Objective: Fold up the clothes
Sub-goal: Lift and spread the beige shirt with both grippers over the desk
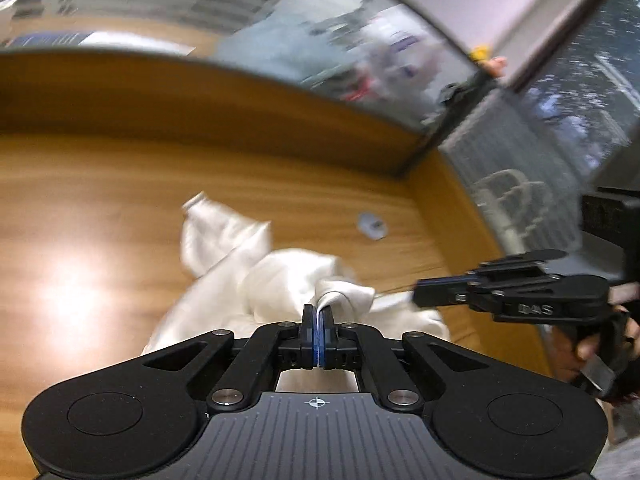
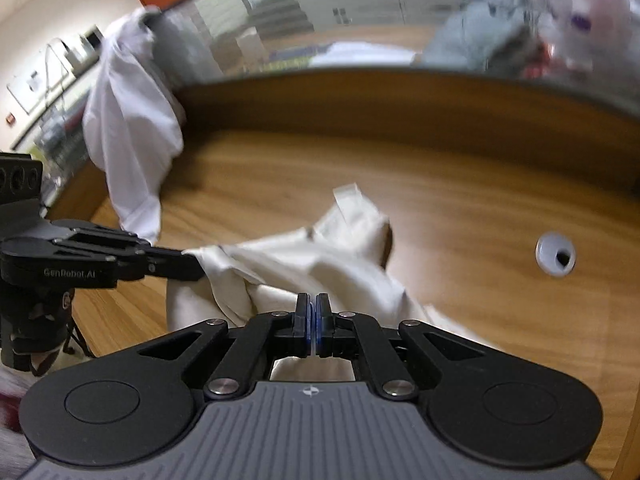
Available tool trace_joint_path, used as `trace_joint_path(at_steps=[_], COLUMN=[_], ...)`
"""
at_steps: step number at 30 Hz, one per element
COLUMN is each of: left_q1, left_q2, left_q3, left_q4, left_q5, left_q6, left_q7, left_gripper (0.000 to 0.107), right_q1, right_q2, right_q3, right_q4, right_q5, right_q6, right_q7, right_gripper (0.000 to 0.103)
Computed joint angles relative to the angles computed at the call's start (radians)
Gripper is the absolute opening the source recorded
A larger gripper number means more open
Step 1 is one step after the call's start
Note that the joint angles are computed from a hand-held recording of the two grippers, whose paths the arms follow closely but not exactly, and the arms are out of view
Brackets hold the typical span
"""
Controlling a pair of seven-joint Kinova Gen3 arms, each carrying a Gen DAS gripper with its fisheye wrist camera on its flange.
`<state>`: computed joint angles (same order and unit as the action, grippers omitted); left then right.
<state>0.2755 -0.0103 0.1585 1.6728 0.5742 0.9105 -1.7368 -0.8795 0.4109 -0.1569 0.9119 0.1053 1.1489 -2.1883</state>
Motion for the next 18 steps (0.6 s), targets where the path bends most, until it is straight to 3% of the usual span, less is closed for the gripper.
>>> trace_joint_path(at_steps=[8, 10, 18], left_q1=[0.010, 0.010, 0.003], left_q2=[-0.007, -0.026, -0.041], left_q3=[0.010, 0.005, -0.021], left_q4=[0.036, 0.037, 0.014], left_q5=[-0.141, -0.136, -0.009], left_q6=[-0.020, -0.019, 0.008], left_q7=[0.122, 0.119, 0.096], left_gripper=[0.008, 0.017, 0.026], right_q1=[-0.075, -0.084, -0.093], right_q2=[0.042, 0.040, 0.079], right_q3=[0.020, 0.019, 0.000], right_q4=[-0.028, -0.035, -0.131], right_q5=[0.085, 0.096, 0.050], right_q6=[0.050, 0.042, 0.069], right_q7=[0.007, 0.021, 0.129], right_gripper=[0.006, 0.007, 0.011])
